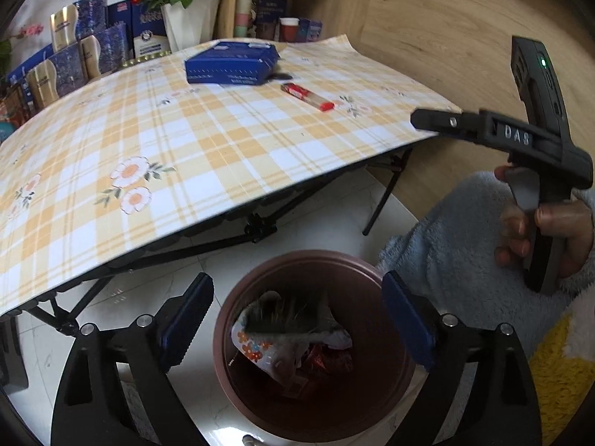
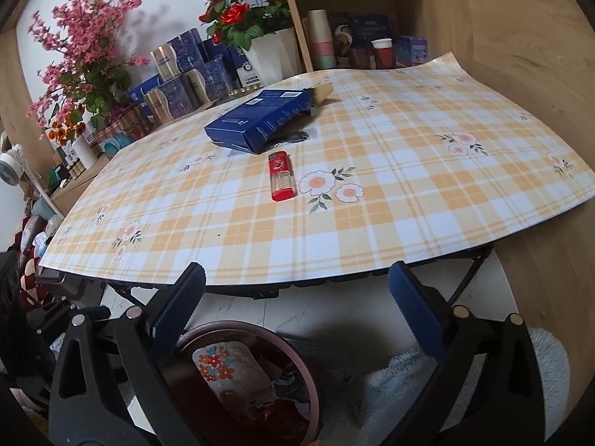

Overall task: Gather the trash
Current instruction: 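Open the left tool to drop the black tissue pack into the bin, then reach the right tool to the red lighter and grasp it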

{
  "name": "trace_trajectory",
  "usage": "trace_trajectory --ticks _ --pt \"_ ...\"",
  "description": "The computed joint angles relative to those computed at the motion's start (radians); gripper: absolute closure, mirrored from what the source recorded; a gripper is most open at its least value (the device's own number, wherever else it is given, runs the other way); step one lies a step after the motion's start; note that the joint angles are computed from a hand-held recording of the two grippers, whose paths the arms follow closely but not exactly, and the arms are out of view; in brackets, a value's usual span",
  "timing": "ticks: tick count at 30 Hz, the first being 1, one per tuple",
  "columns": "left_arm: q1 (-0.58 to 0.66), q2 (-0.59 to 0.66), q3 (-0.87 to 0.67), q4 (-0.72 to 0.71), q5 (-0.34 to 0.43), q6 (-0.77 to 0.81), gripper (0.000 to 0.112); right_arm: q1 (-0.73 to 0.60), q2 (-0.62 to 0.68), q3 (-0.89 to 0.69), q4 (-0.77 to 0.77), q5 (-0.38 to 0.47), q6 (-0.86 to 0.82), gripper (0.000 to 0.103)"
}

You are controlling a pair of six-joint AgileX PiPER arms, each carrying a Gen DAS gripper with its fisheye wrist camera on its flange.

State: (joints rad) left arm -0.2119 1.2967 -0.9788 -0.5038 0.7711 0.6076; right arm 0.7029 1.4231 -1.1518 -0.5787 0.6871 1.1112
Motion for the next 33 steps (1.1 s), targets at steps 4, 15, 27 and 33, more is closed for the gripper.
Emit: trace_trajectory --ticks 4,15,27,33 --pt "0.018 -0.012 0.004 0.04 -0.036 -0.077 0.019 -0.004 -0.001 0.005 0.019 -0.04 -0.031 0.006" --pt "0.16 -0.025 0.0 0.113 -0.107 -0.31 0.016 0.031 0.058 -0.073 -0.019 0.081 -0.031 0.006" --pt "0.124 -0.045 0.005 0.478 -0.173 -0.718 0.016 -0.216 0.288 -0.386 0.345 0.09 -0.502 0.006" --pt "0.104 -0.028 -0.001 0.555 -0.174 -0.803 0.016 -0.235 0.488 -0.626 0.348 0.175 -0.593 0.015"
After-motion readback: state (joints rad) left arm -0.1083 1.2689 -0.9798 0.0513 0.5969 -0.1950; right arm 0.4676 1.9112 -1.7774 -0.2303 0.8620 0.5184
